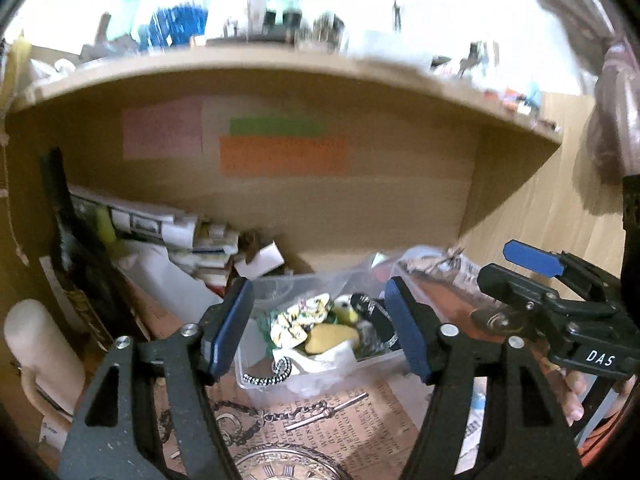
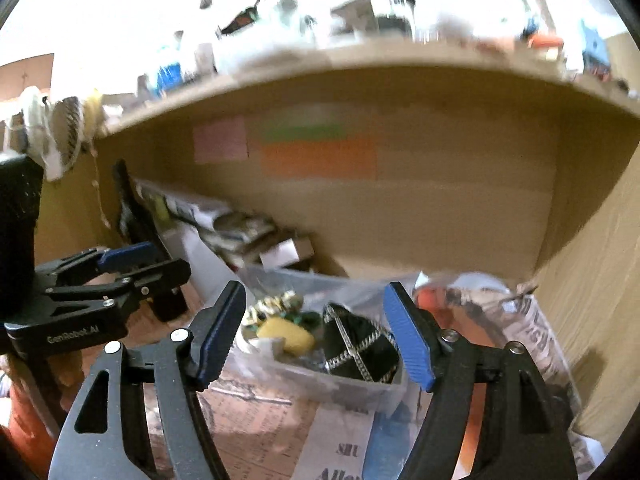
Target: Organize soft objects
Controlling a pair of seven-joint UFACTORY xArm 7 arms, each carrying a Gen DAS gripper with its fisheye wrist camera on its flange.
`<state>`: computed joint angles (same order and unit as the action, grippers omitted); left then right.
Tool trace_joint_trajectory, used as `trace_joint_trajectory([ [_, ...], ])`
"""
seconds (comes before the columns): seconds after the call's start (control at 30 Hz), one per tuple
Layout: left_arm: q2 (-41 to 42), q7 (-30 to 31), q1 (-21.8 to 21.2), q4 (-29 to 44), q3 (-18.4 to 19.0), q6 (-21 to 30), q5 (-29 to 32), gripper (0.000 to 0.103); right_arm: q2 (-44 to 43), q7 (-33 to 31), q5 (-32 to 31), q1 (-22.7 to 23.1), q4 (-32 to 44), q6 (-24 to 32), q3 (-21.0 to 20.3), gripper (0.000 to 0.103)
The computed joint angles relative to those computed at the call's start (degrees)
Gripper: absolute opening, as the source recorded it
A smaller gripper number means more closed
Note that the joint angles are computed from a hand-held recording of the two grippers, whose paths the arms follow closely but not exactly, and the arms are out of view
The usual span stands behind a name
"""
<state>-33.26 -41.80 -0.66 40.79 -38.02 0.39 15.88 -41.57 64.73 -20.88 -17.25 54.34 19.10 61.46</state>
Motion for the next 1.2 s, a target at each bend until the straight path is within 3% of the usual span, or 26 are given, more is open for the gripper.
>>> trace_joint_trajectory([
  [0.13,-5.4,-0.5,-0.5,-2.1,0.4,-0.9,-0.5,0.075,-4.0,1.4,0.1,0.3,-0.2,-0.3,-0.6,0.081],
  [0.2,-7.9,-1.1,0.2,-2.9,-0.5,-1.4,-0.9,0.084,-5.8,1.6,0.5,0.3,-0.1,0.2,-0.7,0.081],
  [0.37,-12.0,-1.1,-0.4,-4.6,-0.3,-2.2,-2.3,0.093,-8.4,1.4,1.9,0.5,-0.1,0.0,-0.9,0.088],
  [0.53,-15.0,-1.3,-0.8,-5.3,-0.6,-1.3,-3.3,0.100,-11.8,1.6,3.4,1.1,-0.5,0.4,-1.1,0.103],
  [1.2,-17.8,-2.8,-1.2,-6.6,-0.5,-0.5,-3.9,0.103,-15.9,-0.3,7.1,1.3,-0.3,1.1,-1.0,0.103],
])
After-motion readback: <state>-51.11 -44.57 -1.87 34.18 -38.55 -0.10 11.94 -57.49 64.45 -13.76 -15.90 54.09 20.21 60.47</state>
